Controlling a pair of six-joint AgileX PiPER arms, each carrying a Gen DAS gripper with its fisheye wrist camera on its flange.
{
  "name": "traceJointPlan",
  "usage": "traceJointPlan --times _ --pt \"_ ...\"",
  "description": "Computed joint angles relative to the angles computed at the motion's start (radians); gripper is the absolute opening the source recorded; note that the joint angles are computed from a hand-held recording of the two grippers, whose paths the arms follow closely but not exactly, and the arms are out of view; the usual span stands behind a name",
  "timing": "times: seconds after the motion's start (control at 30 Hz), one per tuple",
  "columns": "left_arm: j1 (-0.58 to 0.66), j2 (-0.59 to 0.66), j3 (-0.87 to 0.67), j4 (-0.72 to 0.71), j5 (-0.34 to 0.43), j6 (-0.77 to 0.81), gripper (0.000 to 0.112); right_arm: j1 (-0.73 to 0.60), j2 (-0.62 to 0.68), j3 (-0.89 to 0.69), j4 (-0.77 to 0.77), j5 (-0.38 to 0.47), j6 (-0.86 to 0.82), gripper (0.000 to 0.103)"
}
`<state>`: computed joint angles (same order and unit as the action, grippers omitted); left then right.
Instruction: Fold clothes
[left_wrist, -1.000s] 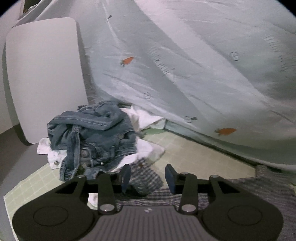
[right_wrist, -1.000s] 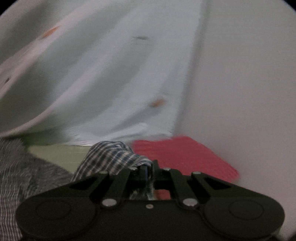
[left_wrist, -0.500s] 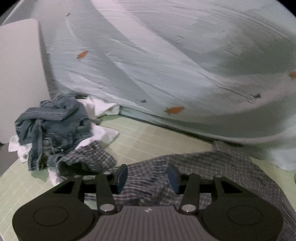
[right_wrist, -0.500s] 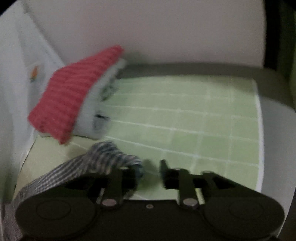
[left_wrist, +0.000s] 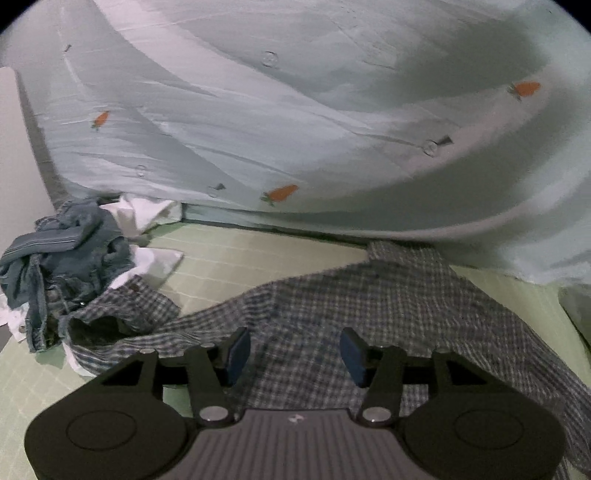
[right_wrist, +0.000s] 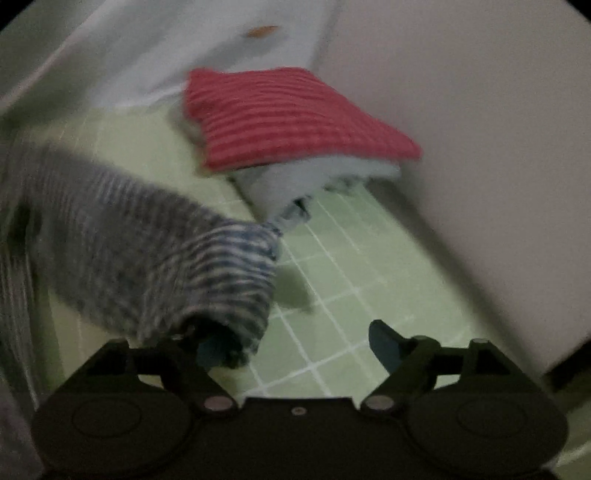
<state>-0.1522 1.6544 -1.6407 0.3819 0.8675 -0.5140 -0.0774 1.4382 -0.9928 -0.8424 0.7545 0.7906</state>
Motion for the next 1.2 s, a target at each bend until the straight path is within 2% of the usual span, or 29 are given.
traceJointPlan --times 0.1,0.33,0.5,0.63,0.73,0.8,0.87,0.97,1.03,1.2 --pt "-0.011 -0.003 0.004 -0.021 0.005 0.005 0.056 0.052 -0.003 0.008 -0.083 0.05 0.057 0.085" --pt "-0.011 0.002 0.002 -0.041 0.013 -0.001 0.057 0.076 -0.062 -0.007 0.025 0.01 0.088 0.089" --pt "-0.01 -0.002 0.002 -0.043 0.018 -0.002 0.058 0.143 -0.068 -0.007 -0.088 -0.005 0.211 0.092" --pt "0.0 -0.004 0.006 -0.053 0.018 -0.004 0.058 0.151 -0.004 -0.021 -0.156 -0.053 0.301 0.092" --pt "0.007 -0.008 0.009 -0.063 0.016 -0.003 0.058 0.141 0.076 -0.05 -0.153 -0.063 0.303 0.08" --pt "0.008 -0.017 0.017 -0.058 0.01 0.0 0.058 0.118 0.125 -0.07 -0.1 -0.042 0.262 0.055" --pt "0.009 -0.025 0.025 -0.047 0.007 -0.005 0.058 0.091 0.167 -0.089 -0.046 -0.026 0.225 0.049" --pt "0.015 -0.029 0.027 -0.044 0.012 -0.019 0.058 -0.006 0.108 -0.071 0.079 -0.091 0.211 0.022" --pt "0.021 -0.026 0.024 -0.054 0.017 -0.02 0.058 -0.077 0.061 -0.056 0.171 -0.134 0.203 0.016" --pt "0.02 -0.019 0.015 -0.071 0.02 -0.01 0.058 -0.267 -0.033 -0.006 0.388 -0.217 0.204 0.013"
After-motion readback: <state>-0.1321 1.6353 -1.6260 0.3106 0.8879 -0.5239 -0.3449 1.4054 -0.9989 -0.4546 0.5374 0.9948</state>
